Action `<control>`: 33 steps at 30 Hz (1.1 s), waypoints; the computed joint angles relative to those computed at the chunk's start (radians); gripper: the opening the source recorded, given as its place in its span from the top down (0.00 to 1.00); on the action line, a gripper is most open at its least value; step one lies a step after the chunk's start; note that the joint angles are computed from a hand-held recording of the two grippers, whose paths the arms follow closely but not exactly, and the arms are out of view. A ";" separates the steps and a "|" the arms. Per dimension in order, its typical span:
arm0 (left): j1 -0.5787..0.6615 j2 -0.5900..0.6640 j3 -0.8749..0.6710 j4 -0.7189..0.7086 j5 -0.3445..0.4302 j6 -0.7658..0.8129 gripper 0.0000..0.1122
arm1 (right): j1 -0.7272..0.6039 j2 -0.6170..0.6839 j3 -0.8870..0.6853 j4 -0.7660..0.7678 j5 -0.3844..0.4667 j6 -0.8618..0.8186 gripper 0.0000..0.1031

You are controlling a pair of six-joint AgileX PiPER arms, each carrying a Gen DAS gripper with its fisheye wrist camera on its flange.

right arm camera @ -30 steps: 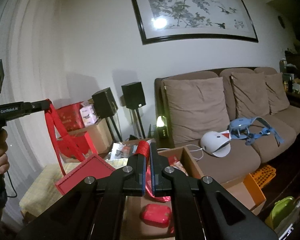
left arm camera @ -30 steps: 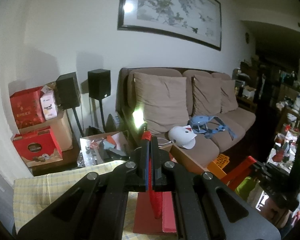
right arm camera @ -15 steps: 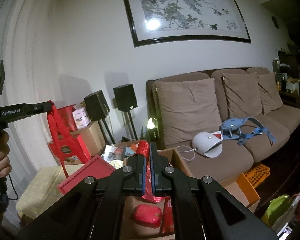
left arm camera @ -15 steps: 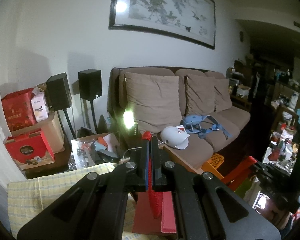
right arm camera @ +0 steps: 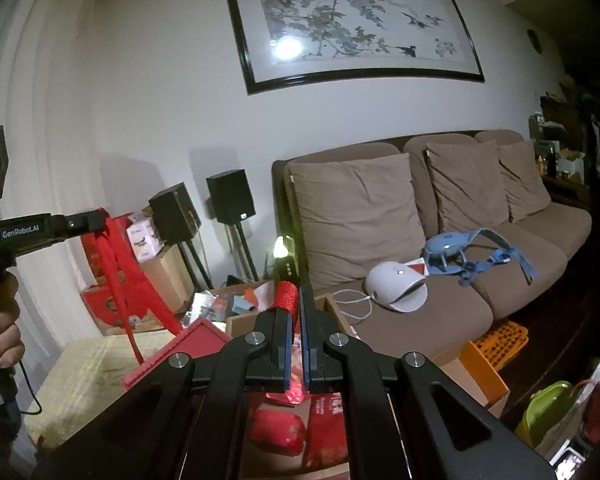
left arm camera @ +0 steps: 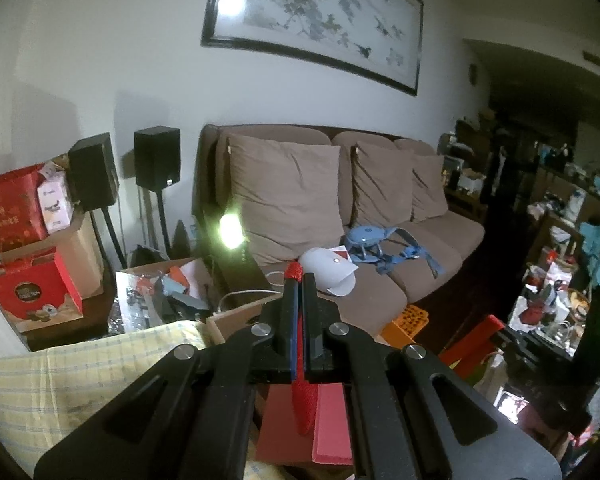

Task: Organize objects

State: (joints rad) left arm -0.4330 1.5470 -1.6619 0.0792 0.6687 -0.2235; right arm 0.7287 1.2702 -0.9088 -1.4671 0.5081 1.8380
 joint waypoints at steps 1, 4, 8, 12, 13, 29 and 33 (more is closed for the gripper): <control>-0.003 0.006 -0.003 0.000 -0.001 -0.003 0.99 | -0.003 -0.003 0.003 0.001 0.002 0.001 0.98; -0.013 0.026 -0.014 -0.001 -0.002 -0.004 0.99 | -0.016 -0.014 0.012 0.005 0.005 0.001 0.98; -0.019 0.055 -0.036 -0.012 0.003 0.002 0.99 | -0.026 -0.028 0.021 0.008 0.012 0.003 0.98; -0.029 0.065 -0.037 -0.014 -0.001 0.003 0.99 | -0.041 -0.041 0.033 0.011 0.008 0.006 0.98; -0.032 0.066 -0.038 -0.013 -0.002 0.003 0.99 | -0.041 -0.044 0.035 0.013 0.011 0.005 0.98; -0.080 0.117 -0.093 -0.041 0.015 0.016 0.99 | -0.052 -0.076 0.053 0.014 0.029 0.013 0.98; -0.089 0.125 -0.086 -0.039 0.013 0.017 0.99 | -0.063 -0.076 0.058 0.012 0.023 0.022 0.98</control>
